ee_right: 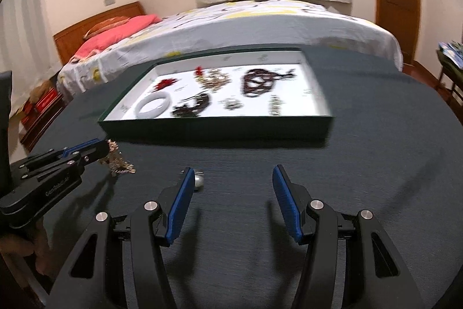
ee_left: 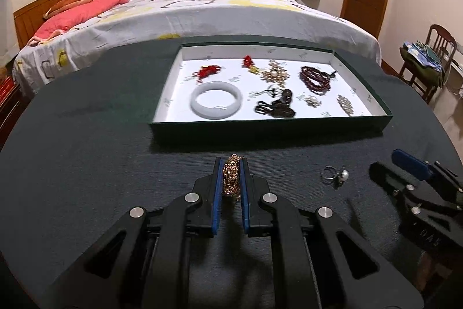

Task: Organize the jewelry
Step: 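Lift the gold chain with the left tool while the right tool grasps the pearl ring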

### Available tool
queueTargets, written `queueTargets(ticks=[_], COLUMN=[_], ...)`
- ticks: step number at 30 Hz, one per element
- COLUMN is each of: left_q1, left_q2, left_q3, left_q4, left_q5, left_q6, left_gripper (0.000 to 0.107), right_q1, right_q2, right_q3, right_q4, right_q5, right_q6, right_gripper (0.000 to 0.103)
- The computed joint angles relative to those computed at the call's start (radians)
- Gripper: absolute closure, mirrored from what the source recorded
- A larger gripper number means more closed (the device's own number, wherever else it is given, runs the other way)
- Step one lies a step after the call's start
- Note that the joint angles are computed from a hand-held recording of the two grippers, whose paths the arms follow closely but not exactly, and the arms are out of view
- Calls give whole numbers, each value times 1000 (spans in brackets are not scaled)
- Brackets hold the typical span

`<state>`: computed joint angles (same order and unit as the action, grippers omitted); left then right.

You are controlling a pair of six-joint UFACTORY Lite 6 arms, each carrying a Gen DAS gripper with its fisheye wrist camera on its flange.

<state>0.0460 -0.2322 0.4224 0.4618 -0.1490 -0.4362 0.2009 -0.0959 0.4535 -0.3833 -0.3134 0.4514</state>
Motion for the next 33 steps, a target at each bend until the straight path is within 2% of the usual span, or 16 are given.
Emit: queueTargets(ticks=[3, 7, 15, 18, 22, 25, 33], left_q1=[51, 107, 132, 135, 138, 135, 130], left_q2=[-6, 7, 50, 57, 56, 58, 54], left_q3=[1, 8, 16, 17, 13, 13, 7], left_q4=[185, 323, 332, 327, 316, 302, 275], left_q5=[-10, -35, -68, -72, -76, -75, -78], left_q6=[-165, -280, -285, -278, -266, -253, -229], left_gripper=[96, 96, 96, 96, 96, 96, 96], right_q1=[46, 77, 107, 102, 89, 78, 60], right_q2=[69, 168, 258, 255, 249, 243, 200], right_q3=[58, 142, 224, 222, 214, 207, 166], right_q4=[27, -26, -39, -24, -107, -158, -137], right_q5=[12, 47, 108, 110, 100, 89, 60], right_q6=[-15, 50, 57, 38, 115, 169, 150], right_gripper=[48, 48, 49, 57, 78, 78, 78])
